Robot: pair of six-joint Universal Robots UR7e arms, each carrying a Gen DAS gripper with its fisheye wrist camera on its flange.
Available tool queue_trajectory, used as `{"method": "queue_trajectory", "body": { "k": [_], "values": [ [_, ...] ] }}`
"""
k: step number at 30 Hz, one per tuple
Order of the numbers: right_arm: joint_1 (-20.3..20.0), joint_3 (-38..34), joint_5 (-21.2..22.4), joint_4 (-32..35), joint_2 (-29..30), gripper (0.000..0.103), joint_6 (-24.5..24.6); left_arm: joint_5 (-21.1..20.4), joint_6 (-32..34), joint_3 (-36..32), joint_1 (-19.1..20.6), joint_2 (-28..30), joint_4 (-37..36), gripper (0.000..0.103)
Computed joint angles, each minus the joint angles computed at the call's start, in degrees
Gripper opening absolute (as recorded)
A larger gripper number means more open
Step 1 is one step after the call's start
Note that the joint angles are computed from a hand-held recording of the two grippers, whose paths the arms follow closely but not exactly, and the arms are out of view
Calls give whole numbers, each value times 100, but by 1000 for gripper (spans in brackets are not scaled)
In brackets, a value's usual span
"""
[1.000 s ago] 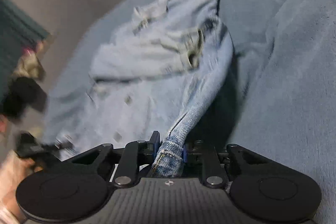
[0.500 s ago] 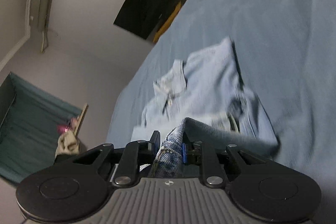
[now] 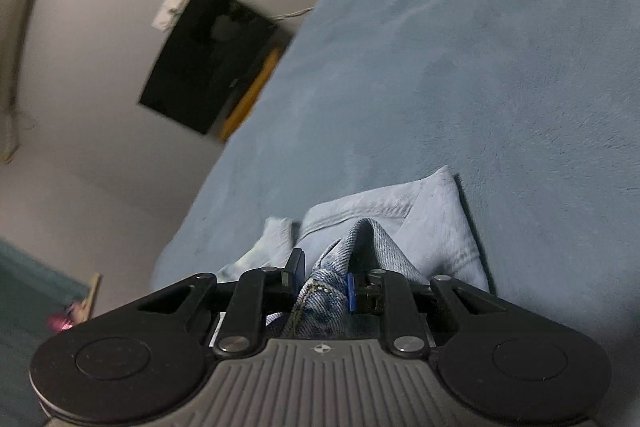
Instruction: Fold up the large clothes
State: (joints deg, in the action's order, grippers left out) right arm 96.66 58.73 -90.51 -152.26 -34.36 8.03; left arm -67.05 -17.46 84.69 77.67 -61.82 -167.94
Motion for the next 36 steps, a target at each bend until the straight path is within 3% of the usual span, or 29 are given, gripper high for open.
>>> {"method": "queue_trajectory", "body": {
  "k": [4,7,8,9,11,13,15,19,23,25,27,29,32,36],
  "values": [
    [-35,-449,-321,-113,532,22,105,140,-207,-335,122,287,237,16],
    [-58,-513,-342,-152,648,32,170,20,-450,-457,209,330,471,27],
    [-79,-429,-235,-289,631,41,177,-23,-455,-385,217,281,429,29],
    [-84,-269,-176,-563,581,55,97,-75,-453,-331,222,240,364,34],
    [-52,67,-250,-1221,449,72,-280,-113,-480,-115,219,109,32,48],
    [-31,325,-228,-1588,317,74,-668,53,-534,128,151,-6,-370,76],
    [32,556,-279,-1789,199,74,-1300,883,16,379,-104,-35,-993,84],
    [256,895,-613,-2160,201,70,-3384,1399,1312,644,-369,-54,-1270,85],
    [503,859,-1486,-2401,556,59,-5089,2849,2786,582,-684,352,-913,85],
    [579,700,-2015,-2580,817,58,-5493,3317,3275,792,-731,454,-1168,86],
    [565,504,-2437,-2832,1086,58,-5598,3436,3496,881,-684,567,-1524,88],
    [490,607,-2422,-3084,1104,65,-5488,3320,3170,994,-614,486,-1490,89],
    [444,1033,-2245,-3504,937,67,-5142,3168,2417,1190,-585,268,-1328,89],
    [349,2184,-1869,-4212,277,73,-4277,3439,1954,1654,-811,-17,-1600,89]
  ]
}}
